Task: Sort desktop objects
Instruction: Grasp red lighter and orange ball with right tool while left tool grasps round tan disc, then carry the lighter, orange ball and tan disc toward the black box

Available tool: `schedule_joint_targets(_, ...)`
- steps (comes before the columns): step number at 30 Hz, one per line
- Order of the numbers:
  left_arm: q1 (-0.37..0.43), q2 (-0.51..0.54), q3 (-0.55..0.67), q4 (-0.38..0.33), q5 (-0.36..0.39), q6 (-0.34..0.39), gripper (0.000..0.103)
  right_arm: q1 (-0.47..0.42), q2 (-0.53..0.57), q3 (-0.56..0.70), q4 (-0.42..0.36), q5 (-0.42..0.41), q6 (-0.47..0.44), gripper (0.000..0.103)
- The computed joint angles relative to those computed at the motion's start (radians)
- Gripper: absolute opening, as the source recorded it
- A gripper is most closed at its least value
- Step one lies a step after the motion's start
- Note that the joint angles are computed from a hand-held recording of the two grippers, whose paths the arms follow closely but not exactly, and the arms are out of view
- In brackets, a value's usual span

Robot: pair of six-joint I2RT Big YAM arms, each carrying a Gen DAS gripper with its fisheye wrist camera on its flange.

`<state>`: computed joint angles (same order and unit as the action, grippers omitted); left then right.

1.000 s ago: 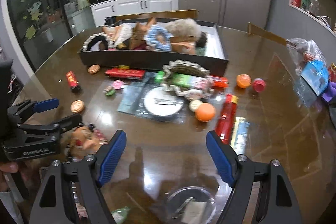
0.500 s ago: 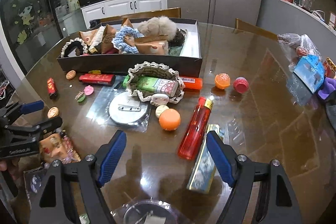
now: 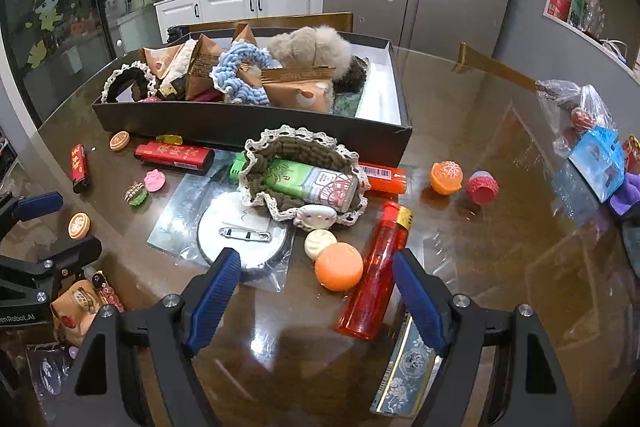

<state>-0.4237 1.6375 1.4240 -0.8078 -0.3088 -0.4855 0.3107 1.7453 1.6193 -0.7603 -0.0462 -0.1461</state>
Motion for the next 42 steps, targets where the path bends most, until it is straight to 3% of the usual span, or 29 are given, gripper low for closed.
schedule_joint_targets(3,0.001,-0.002,-0.003,0.003,-0.005,-0.004,0.086,-0.004,0.004,0.009,-0.019,-0.018,0.029,0.08)
schedule_joint_targets(5,-0.002,-0.009,-0.01,0.013,-0.017,-0.01,0.067,-0.005,0.003,0.007,-0.018,-0.02,0.038,0.077)
schedule_joint_targets(7,-0.002,-0.014,-0.015,0.017,-0.03,-0.022,0.056,-0.008,0.006,0.011,-0.025,-0.031,0.043,0.069)
schedule_joint_targets(9,-0.003,-0.019,-0.019,0.022,-0.033,-0.021,0.044,-0.014,0.007,0.017,-0.037,-0.051,0.061,0.051)
schedule_joint_targets(10,-0.005,-0.02,-0.021,0.026,-0.034,-0.016,0.03,-0.017,0.008,0.018,-0.04,-0.063,0.064,0.048)
schedule_joint_targets(11,-0.007,-0.021,-0.021,0.029,-0.034,-0.013,0.024,-0.018,0.007,0.018,-0.043,-0.073,0.064,0.042)
schedule_joint_targets(12,-0.009,-0.02,-0.019,0.025,-0.039,-0.016,0.024,-0.016,0.006,0.016,-0.044,-0.065,0.062,0.034)
schedule_joint_targets(13,-0.01,-0.019,-0.017,0.023,-0.043,-0.017,0.024,-0.012,0.005,0.013,-0.045,-0.042,0.055,0.033)
schedule_joint_targets(33,-0.01,-0.051,-0.025,0.032,-0.007,-0.029,0.024,-0.01,-0.038,-0.004,-0.036,-0.077,0.074,0.032)
schedule_joint_targets(42,-0.009,-0.065,0.015,0.015,-0.041,-0.036,0.024,0.013,-0.051,0.038,-0.031,-0.062,0.074,0.032)
